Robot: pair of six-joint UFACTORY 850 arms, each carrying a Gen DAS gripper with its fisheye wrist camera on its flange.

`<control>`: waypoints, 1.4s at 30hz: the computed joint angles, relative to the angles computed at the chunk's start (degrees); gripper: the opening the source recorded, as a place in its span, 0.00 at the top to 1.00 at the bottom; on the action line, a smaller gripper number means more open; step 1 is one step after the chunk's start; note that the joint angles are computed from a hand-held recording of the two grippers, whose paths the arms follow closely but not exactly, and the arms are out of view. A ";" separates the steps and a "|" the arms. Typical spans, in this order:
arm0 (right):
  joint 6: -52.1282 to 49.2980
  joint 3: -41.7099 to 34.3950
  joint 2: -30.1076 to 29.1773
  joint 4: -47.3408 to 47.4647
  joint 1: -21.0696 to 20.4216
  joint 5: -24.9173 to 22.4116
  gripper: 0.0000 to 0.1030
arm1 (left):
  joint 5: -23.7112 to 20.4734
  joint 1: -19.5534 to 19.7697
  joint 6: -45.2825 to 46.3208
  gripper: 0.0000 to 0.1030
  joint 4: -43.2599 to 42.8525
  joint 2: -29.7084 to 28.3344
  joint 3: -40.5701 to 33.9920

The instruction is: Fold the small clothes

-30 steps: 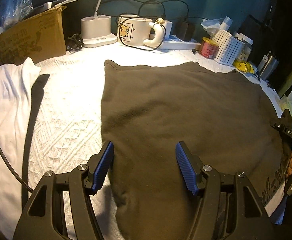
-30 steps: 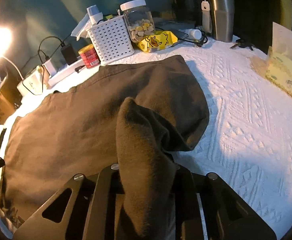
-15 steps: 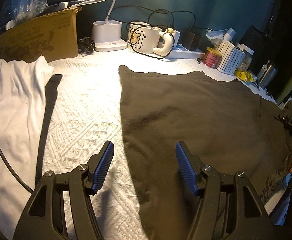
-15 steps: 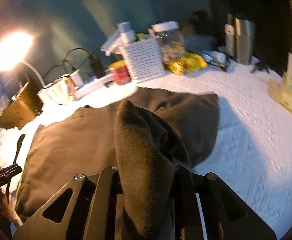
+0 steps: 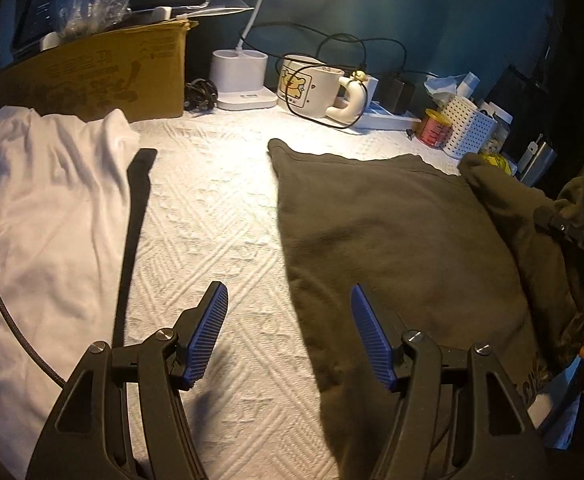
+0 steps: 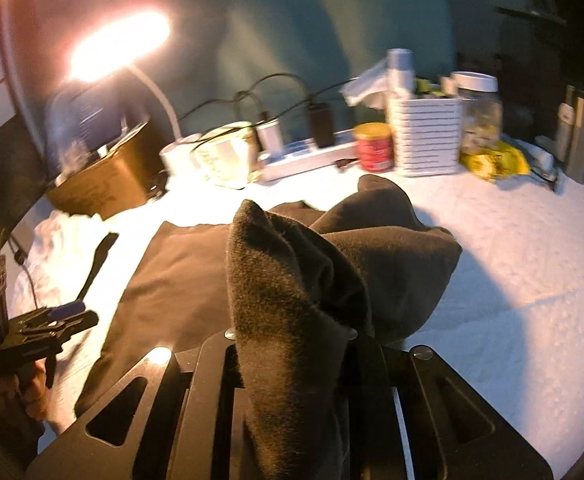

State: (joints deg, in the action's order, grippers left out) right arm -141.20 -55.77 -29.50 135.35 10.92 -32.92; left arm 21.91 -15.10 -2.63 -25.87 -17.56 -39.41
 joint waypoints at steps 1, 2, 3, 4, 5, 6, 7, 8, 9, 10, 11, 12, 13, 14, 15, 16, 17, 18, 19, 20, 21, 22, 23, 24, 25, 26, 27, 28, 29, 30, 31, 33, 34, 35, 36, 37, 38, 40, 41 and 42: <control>0.14 -0.15 -0.09 -0.54 0.50 0.19 0.85 | 0.09 0.09 -0.08 0.38 0.07 0.25 0.23; 0.01 -0.15 -0.09 -0.65 1.02 0.37 0.85 | 0.18 0.20 -0.10 0.38 0.09 0.58 0.55; -0.07 -0.20 -0.13 -0.92 1.67 0.57 0.85 | 0.27 0.25 -0.09 0.38 0.05 0.82 0.79; -0.18 -0.26 -0.19 -1.15 2.33 0.81 0.85 | 0.35 0.29 -0.07 0.38 -0.01 1.09 1.05; -0.50 -0.27 -0.20 -1.05 2.76 1.03 0.85 | 0.45 0.37 -0.10 0.38 -0.02 1.43 1.38; -1.25 -0.39 -0.29 -0.67 3.49 1.52 0.85 | 0.48 0.45 -0.11 0.38 -0.01 1.62 1.54; -1.59 -0.40 -0.33 -0.60 3.80 1.68 0.85 | 0.52 0.50 -0.08 0.38 -0.09 1.84 1.77; -1.93 -0.52 -0.47 -0.69 4.36 1.99 0.85 | 0.57 0.56 -0.04 0.38 -0.16 2.12 2.05; -2.07 -0.68 -0.62 -0.85 4.72 2.43 0.85 | 0.55 0.70 -0.14 0.38 0.09 2.20 2.14; -2.53 -0.85 -0.84 -0.62 5.25 3.10 0.85 | 0.63 0.75 -0.13 0.38 0.05 2.34 2.34; -2.89 -0.95 -0.98 -0.41 5.59 3.50 0.85 | 0.70 0.81 -0.18 0.38 0.03 2.50 2.58; -3.48 -1.13 -1.20 -0.35 6.16 4.37 0.85 | 0.79 0.88 -0.42 0.38 0.28 2.67 2.85; -4.54 -1.35 -1.37 -0.03 6.63 5.38 0.85 | 0.85 0.95 -0.55 0.38 0.42 2.85 3.12; -8.00 -1.45 -1.40 2.04 7.48 7.04 0.85 | 0.89 1.01 -0.53 0.38 0.41 2.97 3.29; -10.88 -1.17 -1.28 4.35 7.97 7.55 0.84 | 1.03 1.03 -0.53 0.38 0.37 3.17 3.59; -14.00 -0.99 -1.17 6.26 8.75 8.60 0.84 | 1.11 1.08 -0.61 0.38 0.40 3.32 3.83; -14.87 -1.08 -1.20 6.15 9.25 9.44 0.84 | 1.14 1.12 -0.83 0.38 0.57 3.42 4.01; -15.70 -1.14 -1.23 6.22 9.76 10.23 0.84 | 1.19 1.24 -1.61 0.38 1.25 3.56 4.22; -16.48 -1.23 -1.32 6.48 10.16 10.89 0.84 | 1.23 1.29 -2.40 0.38 1.91 3.68 4.35; -17.27 -1.35 -1.42 6.94 10.76 11.97 0.84 | 1.26 1.39 -3.07 0.38 2.51 3.86 4.57; -16.50 -1.71 -1.62 5.70 11.18 13.21 0.84 | 1.26 1.34 -2.77 0.38 2.17 3.90 4.60; -13.87 -2.14 -1.95 2.06 11.73 14.42 0.84 | 1.23 1.26 -2.02 0.38 1.43 4.00 4.69; -11.19 -2.25 -2.02 -1.38 12.02 14.56 0.84 | 1.22 1.18 -1.48 0.38 0.89 4.07 4.75; -9.33 -2.11 -1.92 -4.05 12.49 14.53 0.83 | 1.16 1.13 -1.02 0.38 0.40 4.16 4.84; -9.14 -1.83 -1.69 -5.02 13.08 14.66 0.81 | 1.09 1.10 -0.59 0.38 -0.10 4.26 4.94; -8.32 -1.56 -1.47 -6.66 13.49 14.39 0.69 | 1.04 1.01 0.10 0.38 -0.87 4.33 5.00; -6.93 -1.36 -1.28 -8.56 13.76 13.96 0.56 | 1.07 0.95 0.85 0.38 -1.69 4.47 5.15; -4.99 -1.12 -1.03 -10.87 14.04 13.34 0.51 | 1.08 0.86 1.93 0.38 -2.87 4.64 5.28; -3.32 -1.11 -0.93 -12.61 14.28 13.15 0.45 | 1.07 0.79 2.90 0.38 -3.93 4.83 5.41; 0.27 -1.05 -0.79 -16.75 14.51 12.57 0.44 | 1.07 0.81 3.50 0.38 -4.52 4.97 5.51; 3.07 -0.97 -0.66 -20.16 14.65 11.99 0.44 | 1.09 0.77 4.42 0.38 -5.50 5.15 5.64; 7.27 -0.46 -0.25 -26.10 15.08 10.47 0.44 | 1.06 0.62 7.07 0.38 -8.22 5.61 5.82; 7.13 0.01 0.10 -26.38 15.36 10.05 0.44 | 1.04 0.50 8.55 0.38 -9.73 5.85 5.87; 6.45 0.77 0.63 -26.29 15.53 9.45 0.44 | 1.03 0.38 9.74 0.38 -10.92 6.08 5.92; 5.86 1.67 1.33 -26.20 15.52 8.69 0.44 | 1.09 0.24 10.97 0.38 -12.04 6.35 5.96; 5.72 2.20 1.78 -26.16 15.47 8.10 0.44 | 1.28 0.01 12.49 0.38 -13.45 6.70 6.02; 5.54 2.89 2.43 -26.03 15.17 7.26 0.44 | 1.42 -0.18 13.75 0.38 -14.61 6.94 6.01; 5.02 4.57 4.10 -25.38 14.10 5.28 0.44 | 1.65 -0.64 16.57 0.38 -17.22 7.41 5.83; 4.90 5.46 5.01 -25.31 13.39 4.12 0.44 | 1.74 -1.00 18.24 0.38 -18.63 7.64 5.62; 4.47 6.14 5.71 -24.96 12.85 3.23 0.44 | 1.86 -1.29 19.50 0.38 -19.69 7.66 5.36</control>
